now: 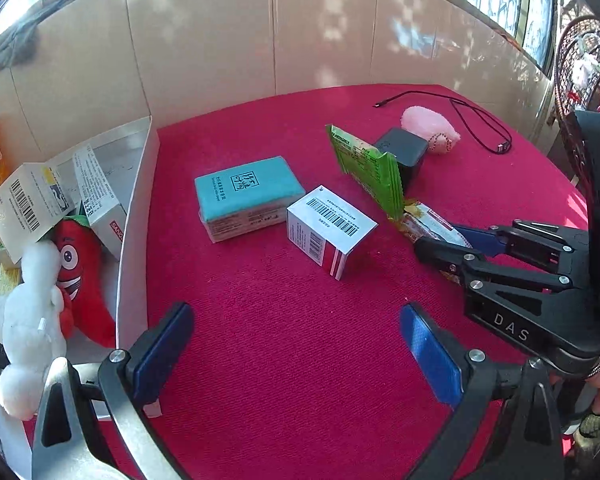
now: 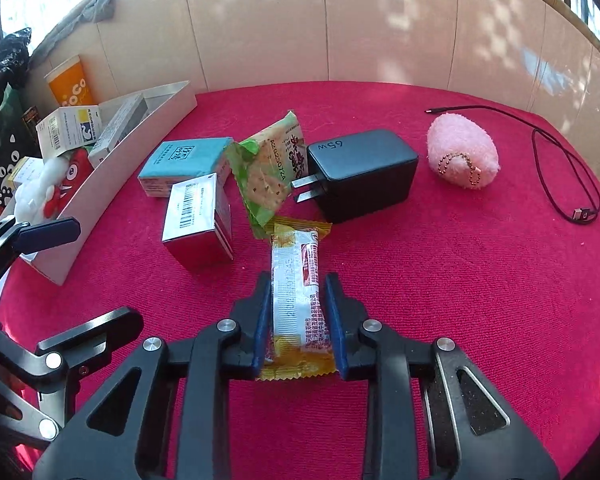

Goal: Organize objects
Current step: 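Grasp the white barcode box with the left gripper while the right grasps the snack bar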

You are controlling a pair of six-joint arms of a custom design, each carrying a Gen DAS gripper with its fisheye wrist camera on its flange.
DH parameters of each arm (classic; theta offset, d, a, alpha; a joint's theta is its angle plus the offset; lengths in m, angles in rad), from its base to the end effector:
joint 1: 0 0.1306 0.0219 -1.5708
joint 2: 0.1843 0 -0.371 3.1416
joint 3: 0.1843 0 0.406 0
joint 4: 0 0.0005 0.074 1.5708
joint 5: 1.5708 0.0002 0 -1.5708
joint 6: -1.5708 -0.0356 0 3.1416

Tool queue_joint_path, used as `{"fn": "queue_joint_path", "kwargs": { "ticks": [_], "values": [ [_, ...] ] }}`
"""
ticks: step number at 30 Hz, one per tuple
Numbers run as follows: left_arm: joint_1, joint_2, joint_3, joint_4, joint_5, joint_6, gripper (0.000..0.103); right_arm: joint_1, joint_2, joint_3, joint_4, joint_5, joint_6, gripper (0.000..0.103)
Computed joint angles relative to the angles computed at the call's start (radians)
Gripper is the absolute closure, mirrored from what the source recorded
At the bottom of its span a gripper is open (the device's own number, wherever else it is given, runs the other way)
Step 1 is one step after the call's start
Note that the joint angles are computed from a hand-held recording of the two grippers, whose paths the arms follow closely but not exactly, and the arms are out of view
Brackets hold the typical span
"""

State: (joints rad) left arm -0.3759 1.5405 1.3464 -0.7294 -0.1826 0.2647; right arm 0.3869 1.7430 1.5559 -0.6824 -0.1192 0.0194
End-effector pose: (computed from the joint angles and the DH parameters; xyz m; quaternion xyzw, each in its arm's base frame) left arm 0.5071 -0.1937 0.3318 0.0235 0.9443 -0.0177 0.3278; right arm 0.5734 0.2377 0.3191 -0.2092 0.9141 0.1176 0.3269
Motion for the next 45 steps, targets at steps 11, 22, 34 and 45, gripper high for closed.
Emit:
{"fn": "queue_joint_path", "kwargs": {
  "ticks": [11,22,34,45],
  "values": [
    [-0.001,0.162,0.16,-0.041,-0.014,0.108,0.011,-0.089,-0.029,-0.043,0.028,-0.009,-0.114,0.079],
    [0.024,0.141,0.123,0.054,0.046,0.126,0.062,-0.09,-0.021,-0.037,0.029,-0.028,-0.11,0.079],
    [0.026,0.038,-0.017,0.185,0.082,0.142,0.071,-0.083,-0.026,-0.042,0.038,0.002,-0.119,0.079],
    [-0.028,-0.11,-0.134,0.303,0.001,0.048,0.071,-0.065,-0.116,-0.145,0.18,0.073,-0.129,0.08]
  ]
}}
